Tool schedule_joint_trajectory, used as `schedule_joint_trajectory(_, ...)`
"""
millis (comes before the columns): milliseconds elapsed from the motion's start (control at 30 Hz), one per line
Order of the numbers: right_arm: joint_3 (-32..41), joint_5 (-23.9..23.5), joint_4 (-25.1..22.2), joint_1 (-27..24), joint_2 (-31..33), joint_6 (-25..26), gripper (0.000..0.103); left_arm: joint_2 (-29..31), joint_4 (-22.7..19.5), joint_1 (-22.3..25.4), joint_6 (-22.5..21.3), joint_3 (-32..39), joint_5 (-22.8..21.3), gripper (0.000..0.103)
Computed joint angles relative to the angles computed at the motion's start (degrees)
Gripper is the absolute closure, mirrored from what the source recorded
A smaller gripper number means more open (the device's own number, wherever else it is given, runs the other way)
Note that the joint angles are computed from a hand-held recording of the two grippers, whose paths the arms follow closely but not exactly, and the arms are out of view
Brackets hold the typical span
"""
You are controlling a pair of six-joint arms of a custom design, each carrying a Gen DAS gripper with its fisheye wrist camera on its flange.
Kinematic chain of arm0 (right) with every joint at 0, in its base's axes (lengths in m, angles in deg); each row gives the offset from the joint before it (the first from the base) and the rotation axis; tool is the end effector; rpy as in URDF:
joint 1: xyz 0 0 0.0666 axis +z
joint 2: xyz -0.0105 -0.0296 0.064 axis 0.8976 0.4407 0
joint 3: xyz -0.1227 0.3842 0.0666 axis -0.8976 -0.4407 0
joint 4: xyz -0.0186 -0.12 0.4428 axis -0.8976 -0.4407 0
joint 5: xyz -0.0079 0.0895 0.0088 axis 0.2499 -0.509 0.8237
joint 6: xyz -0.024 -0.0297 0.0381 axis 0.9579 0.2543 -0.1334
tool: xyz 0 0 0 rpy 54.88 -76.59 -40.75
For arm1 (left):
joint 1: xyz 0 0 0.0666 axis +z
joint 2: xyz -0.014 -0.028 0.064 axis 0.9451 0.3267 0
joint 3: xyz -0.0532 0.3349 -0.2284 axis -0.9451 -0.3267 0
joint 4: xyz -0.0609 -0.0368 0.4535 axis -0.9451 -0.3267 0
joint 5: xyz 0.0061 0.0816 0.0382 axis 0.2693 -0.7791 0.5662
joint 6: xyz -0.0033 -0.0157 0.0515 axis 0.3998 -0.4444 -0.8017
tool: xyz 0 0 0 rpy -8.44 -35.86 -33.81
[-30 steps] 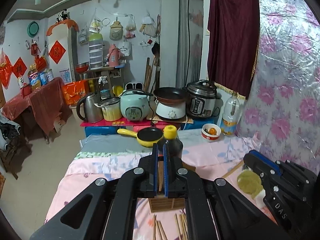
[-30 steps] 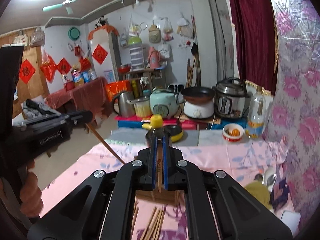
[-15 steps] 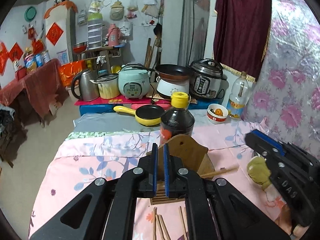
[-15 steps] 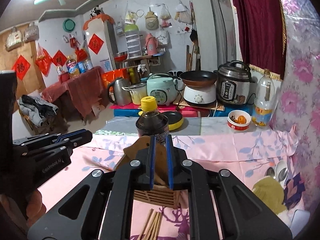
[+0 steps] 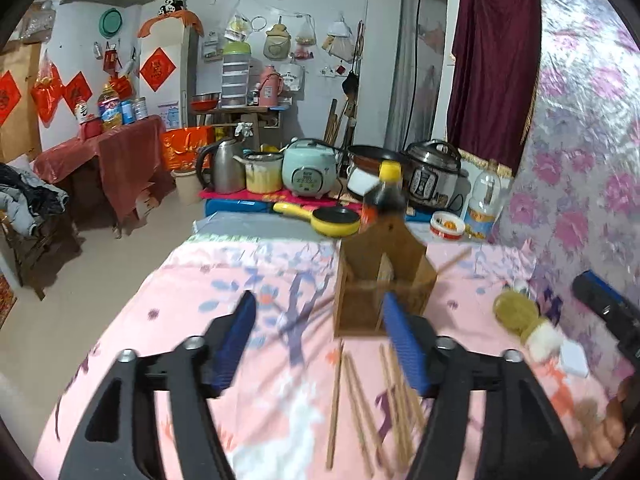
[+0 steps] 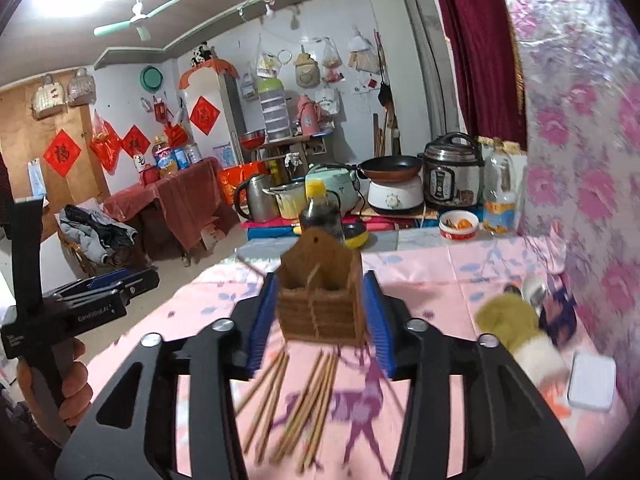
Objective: Organize utensils
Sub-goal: 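Withdraw both open grippers from the holder back to the chopsticks, then close the right gripper on a chopstick while the left gripper grasps another chopstick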
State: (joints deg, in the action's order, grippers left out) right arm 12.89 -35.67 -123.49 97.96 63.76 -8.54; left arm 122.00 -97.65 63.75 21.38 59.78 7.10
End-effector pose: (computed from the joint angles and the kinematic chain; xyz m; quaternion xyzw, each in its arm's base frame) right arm 0.3444 0.2046 0.6711 0.1569 0.8115 0.0053 0.5629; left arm 0.4952 -0.0754 0.6706 0.2027 0.8544 -0.1521 0.4536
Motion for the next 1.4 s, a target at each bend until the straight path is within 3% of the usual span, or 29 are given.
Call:
schedule_joint_trajectory(233, -7.37, -1.52, -0.85, 0.61, -1.74, -3.12, 0.05, -1.79, -1.53, 0.44, -4.72, -11.44, -0.42, 0.031)
schedule_joint_trajectory(300, -9.5, -5.35, -0.42, -1.45, -1.66, -5.1, 0.05, -0.96, -1.67, 0.06, -4.78, -12.99, -1.42, 0.031)
schedule_joint_trajectory(400, -11.82, -11.02, -1.46, -4.18, -1.43, -8.16, 0.05, 0.78, -5.1, -0.35, -7.16, -13.44, -3.27, 0.034)
schedule_joint_trajectory(500, -12.55, -16.02, -3.03, -5.85, -1.05, -10.56, 0.05, 0.31, -5.49, -0.17, -8.66, -14.15, -1.75, 0.034)
schedule_joint_trajectory(633, -13.16, -16.17, -2.81, -5.71, -1.51, -11.12, 0.049, -0.55, -5.99, -0.6, -10.76, -15.85, -2.5, 0.034)
schedule_joint_trajectory(767, -13.58, -17.16, -4.14, -5.99, -1.42, -12.42, 0.047, -0.41, -6.27, -1.22, -10.88, -16.16, -4.26, 0.034)
schedule_joint_trajectory(1033, -15.18, -23.75, -7.02, -5.5, -1.0, -12.53, 0.047, 2.08, -9.37, -0.96, -9.29, -13.91, -6.03, 0.033)
schedule_joint_trajectory(1133, -14.92, -23.32, -8.89, -4.16, 0.01, -11.28, 0.048, 3.45, -11.59, -0.3, -8.47, -12.63, -4.95, 0.033)
schedule_joint_trajectory(1400, -13.53, -23.74, -11.64, -3.23, 2.91, -8.6, 0.048, 4.08, -12.29, 0.17, -7.09, -12.03, -4.78, 0.026)
